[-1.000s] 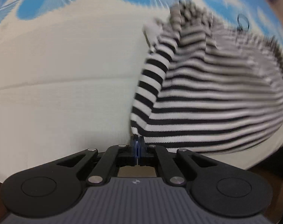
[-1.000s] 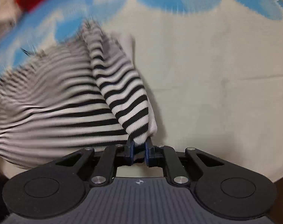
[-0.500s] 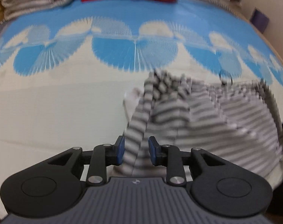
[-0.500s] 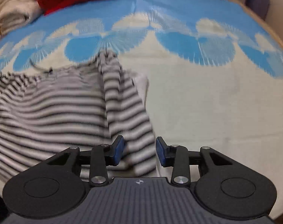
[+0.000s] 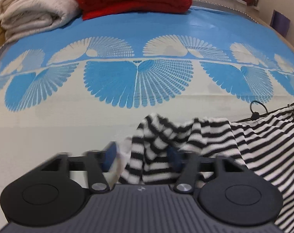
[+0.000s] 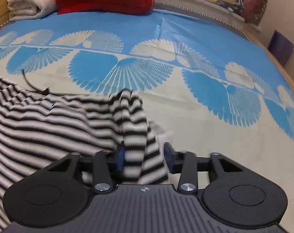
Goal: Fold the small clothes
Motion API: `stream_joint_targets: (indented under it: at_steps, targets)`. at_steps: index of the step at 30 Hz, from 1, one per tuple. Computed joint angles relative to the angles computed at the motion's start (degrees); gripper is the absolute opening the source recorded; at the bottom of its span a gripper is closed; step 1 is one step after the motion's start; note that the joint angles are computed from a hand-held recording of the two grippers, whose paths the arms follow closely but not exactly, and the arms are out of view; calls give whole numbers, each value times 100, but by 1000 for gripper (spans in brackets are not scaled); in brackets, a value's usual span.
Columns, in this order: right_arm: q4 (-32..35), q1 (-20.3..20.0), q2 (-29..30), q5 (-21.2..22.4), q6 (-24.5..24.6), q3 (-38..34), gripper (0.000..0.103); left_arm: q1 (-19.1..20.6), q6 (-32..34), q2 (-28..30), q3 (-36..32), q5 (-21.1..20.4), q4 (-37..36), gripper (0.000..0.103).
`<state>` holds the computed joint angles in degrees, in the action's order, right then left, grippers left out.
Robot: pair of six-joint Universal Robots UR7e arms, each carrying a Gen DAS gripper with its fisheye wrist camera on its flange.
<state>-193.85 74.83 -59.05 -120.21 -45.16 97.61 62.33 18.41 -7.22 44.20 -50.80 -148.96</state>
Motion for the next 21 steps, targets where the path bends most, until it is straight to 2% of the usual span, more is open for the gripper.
stream_joint_targets:
  at_steps: [1,3,6,7,9,10,11,12,13,14,15,16,18,20,21]
  targets:
    - [-162,-8,42,75,103,-84,1,12,59,56,-108,-38,-15,4]
    - [-567,-16,135,171,341,-234,1,-4,256,192,-248,27,-587,4]
    - [-861,-3,241,135,576,-402,1,4,221,289,-435,-106,-910,4]
    - [-865,5,279,86,568,-449,1,-3,211,355,-538,-35,-872,6]
    - [-724,21,381,-143,554,-568,2,-2,-65,494,-861,156,-267,15]
    - [-511,33,444,-388,599,-668,6,11,-356,531,-1039,223,274,26]
    - [-114,30,450,-596,766,-743,11,27,-582,526,-1109,269,670,31]
    - [294,16,428,-778,977,-777,23,34,-705,491,-1104,293,826,31]
    - [461,4,378,-809,1114,-761,31,29,-731,403,-974,291,742,34]
    - [389,5,331,-768,1132,-710,33,19,-708,286,-773,264,498,42]
    - [111,11,293,-681,1010,-626,36,8,-707,142,-530,195,242,46]
    - [-150,19,237,-563,879,-518,41,8,-705,-14,-269,62,-15,48]
    - [-421,10,20,-203,802,-210,42,4,-712,-364,261,-295,-294,48]
    - [-219,-18,-298,289,904,140,42,9,-554,-613,635,-712,-345,48]
    - [127,-51,-494,617,966,300,42,10,-456,-731,801,-915,-240,48]
